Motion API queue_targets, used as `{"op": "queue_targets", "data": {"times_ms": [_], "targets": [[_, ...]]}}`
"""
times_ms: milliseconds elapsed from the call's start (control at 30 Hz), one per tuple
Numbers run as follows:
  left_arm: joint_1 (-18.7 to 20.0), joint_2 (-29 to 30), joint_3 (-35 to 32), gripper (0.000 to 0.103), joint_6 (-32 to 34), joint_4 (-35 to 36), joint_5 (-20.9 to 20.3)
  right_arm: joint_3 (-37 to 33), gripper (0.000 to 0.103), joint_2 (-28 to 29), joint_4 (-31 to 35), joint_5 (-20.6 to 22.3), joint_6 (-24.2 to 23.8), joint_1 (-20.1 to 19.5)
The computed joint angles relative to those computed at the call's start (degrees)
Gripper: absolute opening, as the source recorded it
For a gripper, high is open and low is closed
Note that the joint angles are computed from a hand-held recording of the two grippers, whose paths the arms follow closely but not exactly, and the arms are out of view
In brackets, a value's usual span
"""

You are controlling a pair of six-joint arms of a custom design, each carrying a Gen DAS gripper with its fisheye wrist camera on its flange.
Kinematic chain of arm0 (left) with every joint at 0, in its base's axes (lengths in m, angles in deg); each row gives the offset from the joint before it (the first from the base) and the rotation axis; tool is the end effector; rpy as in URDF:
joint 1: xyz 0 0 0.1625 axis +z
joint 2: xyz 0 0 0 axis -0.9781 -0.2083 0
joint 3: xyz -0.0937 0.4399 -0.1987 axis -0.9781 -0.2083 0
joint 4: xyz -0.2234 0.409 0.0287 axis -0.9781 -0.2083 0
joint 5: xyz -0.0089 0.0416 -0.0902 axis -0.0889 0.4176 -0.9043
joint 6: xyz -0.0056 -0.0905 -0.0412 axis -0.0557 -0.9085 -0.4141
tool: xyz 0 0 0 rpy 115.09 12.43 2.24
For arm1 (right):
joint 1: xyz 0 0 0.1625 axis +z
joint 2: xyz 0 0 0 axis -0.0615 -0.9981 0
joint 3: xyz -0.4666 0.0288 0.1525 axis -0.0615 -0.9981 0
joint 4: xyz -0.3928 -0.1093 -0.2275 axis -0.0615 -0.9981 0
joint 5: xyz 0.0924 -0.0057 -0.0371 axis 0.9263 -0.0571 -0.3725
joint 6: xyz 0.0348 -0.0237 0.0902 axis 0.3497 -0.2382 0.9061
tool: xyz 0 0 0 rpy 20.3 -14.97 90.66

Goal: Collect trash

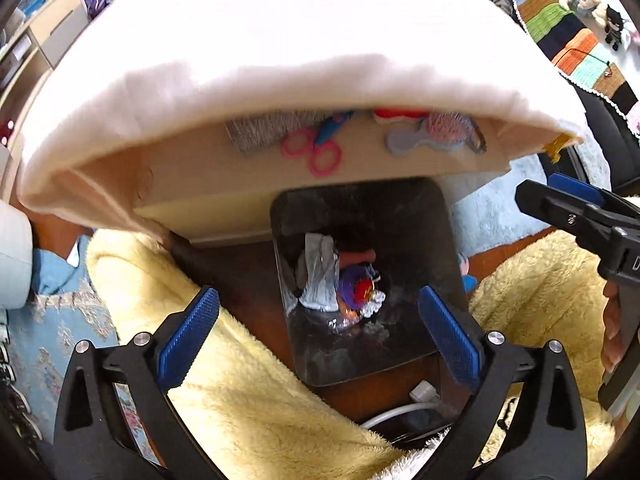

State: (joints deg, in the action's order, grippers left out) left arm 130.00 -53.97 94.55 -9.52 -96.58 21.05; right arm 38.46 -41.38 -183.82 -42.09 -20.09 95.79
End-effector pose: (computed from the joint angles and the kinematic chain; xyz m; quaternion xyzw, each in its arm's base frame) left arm -0.3845 -0.8026 0.0450 0.1986 0.9298 -0.0737 0.3009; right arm 0.1146 -0.7715 0.3501 0.0438 -0.9380 0.2198 0.2646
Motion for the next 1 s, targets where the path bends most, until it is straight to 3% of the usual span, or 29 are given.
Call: {"op": "queue_targets", "data": {"times_ms": [300,500,733,1000], "targets": [[-1.2,-0.3,-3.0,0.095,3.0,-3.3,1.5,-3.3,0.099,-0.6,-3.3,0.8,-2.7,0.6],[-1.1,2.3,-9.1,0.095,4.6,-2.5,2.8,-8.8,0.099,1.8,-3.6,-0.6,-4.8,0.4],[0.3,7.6,-20.0,0.095,5.8,0.4,3.3,-16.3,0.099,6.1,-3.5,-0.9,-8.2,0.4],[2.0,16.8,-38.3,0.095,7.3,6.6,3.6,-28.7,0.099,13.3,2.2,0.4,-7.6,-0.2]]}}
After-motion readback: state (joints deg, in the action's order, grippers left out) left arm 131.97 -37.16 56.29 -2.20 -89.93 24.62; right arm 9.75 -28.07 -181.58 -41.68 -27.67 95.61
